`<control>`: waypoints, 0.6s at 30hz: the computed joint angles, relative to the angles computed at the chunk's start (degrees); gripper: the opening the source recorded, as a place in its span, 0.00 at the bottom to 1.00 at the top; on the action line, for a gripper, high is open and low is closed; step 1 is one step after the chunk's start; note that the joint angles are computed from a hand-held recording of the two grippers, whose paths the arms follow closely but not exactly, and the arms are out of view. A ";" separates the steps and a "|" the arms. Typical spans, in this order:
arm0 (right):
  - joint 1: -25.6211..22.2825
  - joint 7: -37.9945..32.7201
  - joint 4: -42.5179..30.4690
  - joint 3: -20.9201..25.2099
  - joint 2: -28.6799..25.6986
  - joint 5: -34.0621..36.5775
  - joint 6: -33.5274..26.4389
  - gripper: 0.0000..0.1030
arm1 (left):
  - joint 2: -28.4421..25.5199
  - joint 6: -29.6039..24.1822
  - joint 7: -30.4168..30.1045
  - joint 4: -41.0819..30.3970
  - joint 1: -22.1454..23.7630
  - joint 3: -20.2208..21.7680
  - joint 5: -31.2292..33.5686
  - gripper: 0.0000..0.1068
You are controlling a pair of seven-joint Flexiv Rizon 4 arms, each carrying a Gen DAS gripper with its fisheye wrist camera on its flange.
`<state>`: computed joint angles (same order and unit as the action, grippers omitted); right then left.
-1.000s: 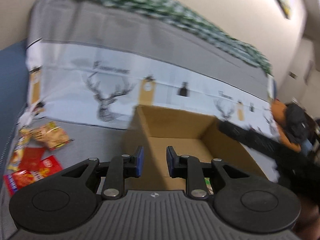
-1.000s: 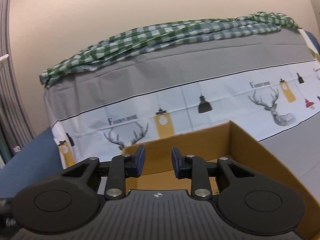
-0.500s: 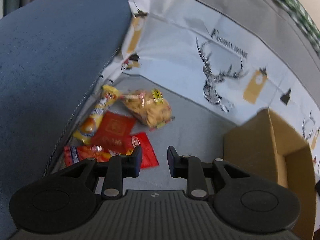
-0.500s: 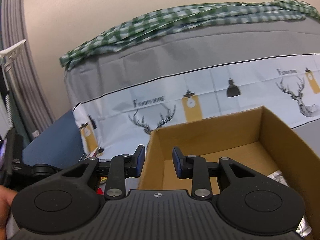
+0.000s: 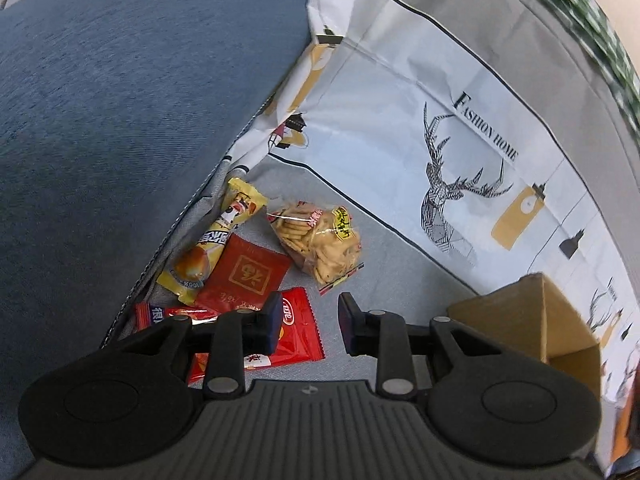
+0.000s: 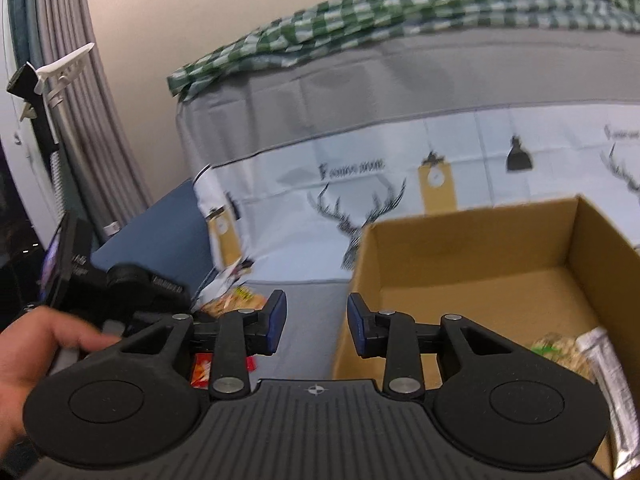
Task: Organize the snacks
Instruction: 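Move both tools back down to the remaining snack pile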
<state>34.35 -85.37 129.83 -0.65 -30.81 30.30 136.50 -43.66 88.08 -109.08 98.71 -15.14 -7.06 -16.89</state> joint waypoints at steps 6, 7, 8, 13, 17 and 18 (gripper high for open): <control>0.68 -0.22 -0.61 -2.41 5.07 -2.91 -11.30 0.36 | 0.59 -3.49 0.72 0.49 2.53 -1.85 -1.28 0.31; 1.34 -0.09 -1.52 -3.42 5.65 -3.08 -13.71 0.39 | 0.72 -3.19 0.47 1.21 3.37 -2.89 -2.06 0.31; 2.13 0.25 -2.70 -4.60 6.02 -3.37 -16.26 0.42 | 0.80 -3.07 -0.10 1.78 3.90 -3.58 -2.90 0.31; 4.56 3.76 -10.25 -9.40 4.18 -9.82 -26.61 0.55 | 1.75 1.32 -13.79 7.27 2.44 -3.08 -9.74 0.30; 2.31 6.14 -19.12 -8.26 -1.11 -17.69 -34.16 0.62 | 0.60 4.13 -18.86 9.37 5.88 -7.70 -11.19 0.31; 0.91 6.58 -21.71 -6.92 -2.78 -19.85 -36.36 0.65 | 0.36 3.88 -19.44 9.48 6.86 -8.56 -11.13 0.31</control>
